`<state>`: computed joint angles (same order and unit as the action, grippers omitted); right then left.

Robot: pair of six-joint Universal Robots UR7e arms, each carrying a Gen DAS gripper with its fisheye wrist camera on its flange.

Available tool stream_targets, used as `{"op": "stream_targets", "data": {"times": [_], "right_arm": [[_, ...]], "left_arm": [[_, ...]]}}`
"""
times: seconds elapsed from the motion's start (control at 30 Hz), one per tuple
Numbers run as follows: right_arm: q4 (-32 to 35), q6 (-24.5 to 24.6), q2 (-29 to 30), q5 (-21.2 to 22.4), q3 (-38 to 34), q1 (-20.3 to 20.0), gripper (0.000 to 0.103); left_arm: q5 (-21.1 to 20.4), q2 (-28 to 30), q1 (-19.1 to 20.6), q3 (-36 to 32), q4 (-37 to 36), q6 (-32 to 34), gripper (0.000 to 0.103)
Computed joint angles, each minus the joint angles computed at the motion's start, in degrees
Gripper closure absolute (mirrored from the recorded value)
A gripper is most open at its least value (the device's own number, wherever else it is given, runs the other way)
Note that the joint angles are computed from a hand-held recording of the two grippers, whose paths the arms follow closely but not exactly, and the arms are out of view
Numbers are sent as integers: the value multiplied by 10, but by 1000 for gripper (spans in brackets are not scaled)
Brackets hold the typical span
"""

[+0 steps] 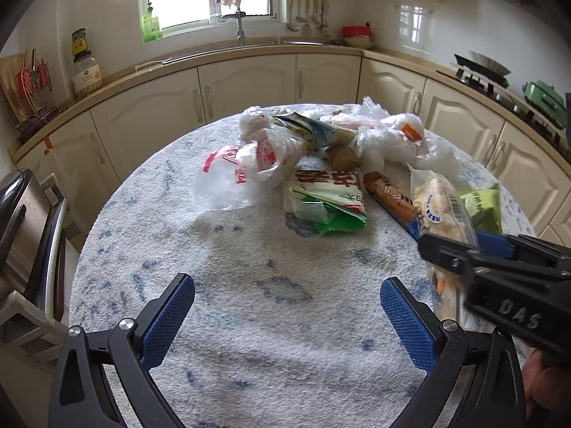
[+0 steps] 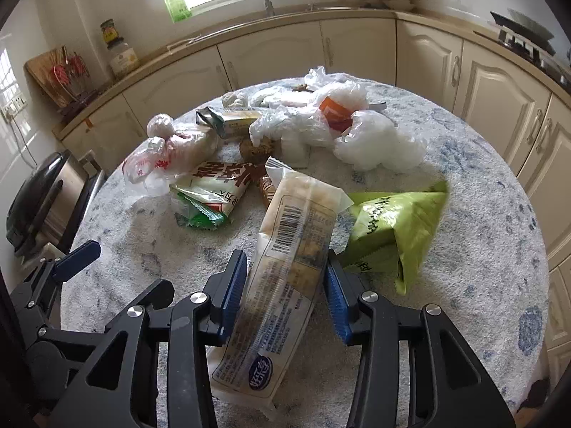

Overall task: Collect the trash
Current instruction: 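Grasp the white bread packet with the right tool while the left tool approaches the brown-and-blue snack bar, then grasp the brown-and-blue snack bar wrapper with the left tool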

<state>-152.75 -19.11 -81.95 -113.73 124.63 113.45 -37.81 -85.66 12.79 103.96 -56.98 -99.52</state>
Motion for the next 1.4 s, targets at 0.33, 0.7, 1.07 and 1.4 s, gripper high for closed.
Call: {"op": "stream_targets", "data": {"times": [0.33, 0.7, 1.07, 1.4], "right_arm": [[56, 10, -108, 135, 27, -90, 72], [54, 3, -140, 141, 27, -129, 72], [73, -3, -163, 161, 18, -166, 72], [74, 1, -186, 165, 33, -173, 72]], "left_arm": [[1, 24, 26, -11, -53, 55, 1], [10, 85, 81, -41, -203, 197, 1], [26, 100, 113, -40, -237, 236, 52], [13, 81, 103, -29, -253, 291, 83]]}}
